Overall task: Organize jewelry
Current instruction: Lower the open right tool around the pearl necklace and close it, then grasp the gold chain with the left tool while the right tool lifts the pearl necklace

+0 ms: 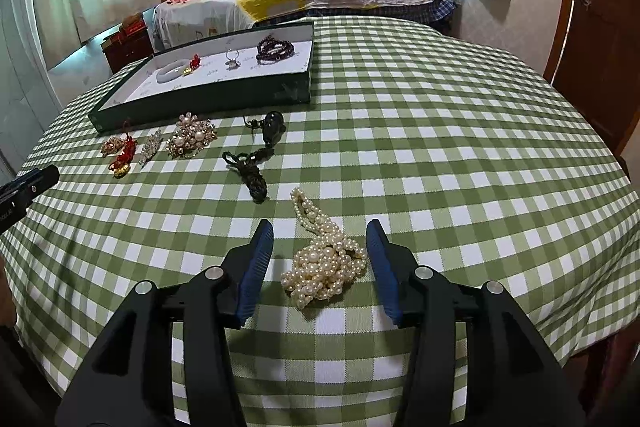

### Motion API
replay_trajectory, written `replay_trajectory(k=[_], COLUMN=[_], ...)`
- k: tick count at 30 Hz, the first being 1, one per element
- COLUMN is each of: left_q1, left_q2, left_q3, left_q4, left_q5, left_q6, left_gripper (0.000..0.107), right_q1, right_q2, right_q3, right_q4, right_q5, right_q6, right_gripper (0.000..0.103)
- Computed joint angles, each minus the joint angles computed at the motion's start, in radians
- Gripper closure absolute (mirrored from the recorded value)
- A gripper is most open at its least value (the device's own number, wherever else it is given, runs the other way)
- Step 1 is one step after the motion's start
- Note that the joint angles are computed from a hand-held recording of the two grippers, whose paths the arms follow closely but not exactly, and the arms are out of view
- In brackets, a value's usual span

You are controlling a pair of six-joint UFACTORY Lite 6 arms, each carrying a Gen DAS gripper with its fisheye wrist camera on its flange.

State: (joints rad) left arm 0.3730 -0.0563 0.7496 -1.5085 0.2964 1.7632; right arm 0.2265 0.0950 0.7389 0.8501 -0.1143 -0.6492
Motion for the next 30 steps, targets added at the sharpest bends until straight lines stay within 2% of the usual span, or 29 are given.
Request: replay_trajectory(k=[6, 10, 17, 30], left_q1=[0.001, 0.000, -0.006, -0.028], left_q2=[0.006, 0.009, 0.016, 0.038], left_q3=[0.001, 0.001, 0.004, 0.014], left_q4=[0.000, 0.008, 0.007, -0.041], left_q5=[0.000, -0.002, -0.005, -0.020], left_q6=[-0.002, -0.015, -0.017, 0.023], left_gripper=[0.051, 0.051, 0.051, 0.051], right_q1=[0.000, 0.016, 0.032, 0.049], right_q2=[0.026, 0.023, 0.022, 0.046], right_q3=[0.004, -0.002, -0.006, 0.039], right_q4=[-0.005, 0.093, 0.129, -0.006], right_q5=[0.006, -0.013, -0.033, -0.043], right_q6=[0.005, -0.091, -0.130, 0.010], right_gripper=[0.055, 0.055, 0.078, 0.082])
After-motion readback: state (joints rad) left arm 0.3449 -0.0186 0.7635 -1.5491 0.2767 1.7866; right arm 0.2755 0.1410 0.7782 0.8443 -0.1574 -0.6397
